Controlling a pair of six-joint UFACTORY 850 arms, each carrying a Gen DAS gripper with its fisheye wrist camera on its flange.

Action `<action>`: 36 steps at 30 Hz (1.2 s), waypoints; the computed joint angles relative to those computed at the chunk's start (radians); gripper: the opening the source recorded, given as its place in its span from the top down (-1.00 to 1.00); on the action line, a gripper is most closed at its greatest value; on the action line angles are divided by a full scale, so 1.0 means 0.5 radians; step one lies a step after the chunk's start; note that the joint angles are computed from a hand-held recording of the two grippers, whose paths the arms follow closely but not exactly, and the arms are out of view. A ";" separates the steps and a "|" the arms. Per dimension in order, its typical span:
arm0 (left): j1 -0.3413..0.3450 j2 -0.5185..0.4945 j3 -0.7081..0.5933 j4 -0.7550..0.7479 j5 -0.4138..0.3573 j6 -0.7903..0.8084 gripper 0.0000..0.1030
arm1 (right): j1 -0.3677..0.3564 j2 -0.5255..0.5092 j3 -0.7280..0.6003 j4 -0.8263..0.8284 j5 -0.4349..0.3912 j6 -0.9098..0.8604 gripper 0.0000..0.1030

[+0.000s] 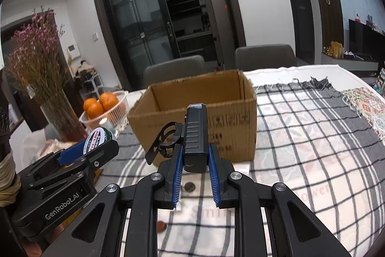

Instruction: Organize rigid objects

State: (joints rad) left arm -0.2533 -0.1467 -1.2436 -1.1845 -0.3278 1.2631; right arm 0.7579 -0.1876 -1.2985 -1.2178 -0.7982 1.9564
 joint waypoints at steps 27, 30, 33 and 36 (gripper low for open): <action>-0.063 -0.504 -0.792 0.509 -0.136 -0.614 0.01 | -0.241 -0.178 -0.374 -0.036 0.016 -0.254 0.57; -0.073 -0.625 -0.968 0.706 -0.238 -0.807 0.01 | -0.291 -0.221 -0.428 0.022 0.077 -0.346 0.57; -0.076 -0.736 -1.131 0.829 -0.373 -0.946 0.01 | -0.324 -0.257 -0.484 0.073 0.101 -0.428 0.57; -0.085 -0.832 -1.280 0.958 -0.489 -1.100 0.01 | -0.360 -0.293 -0.549 0.136 0.122 -0.527 0.57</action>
State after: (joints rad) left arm -0.2956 -0.5627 -1.8835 -0.7056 -0.5724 0.7130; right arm 0.5781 -0.3340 -1.5729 -1.1496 -0.7374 1.6929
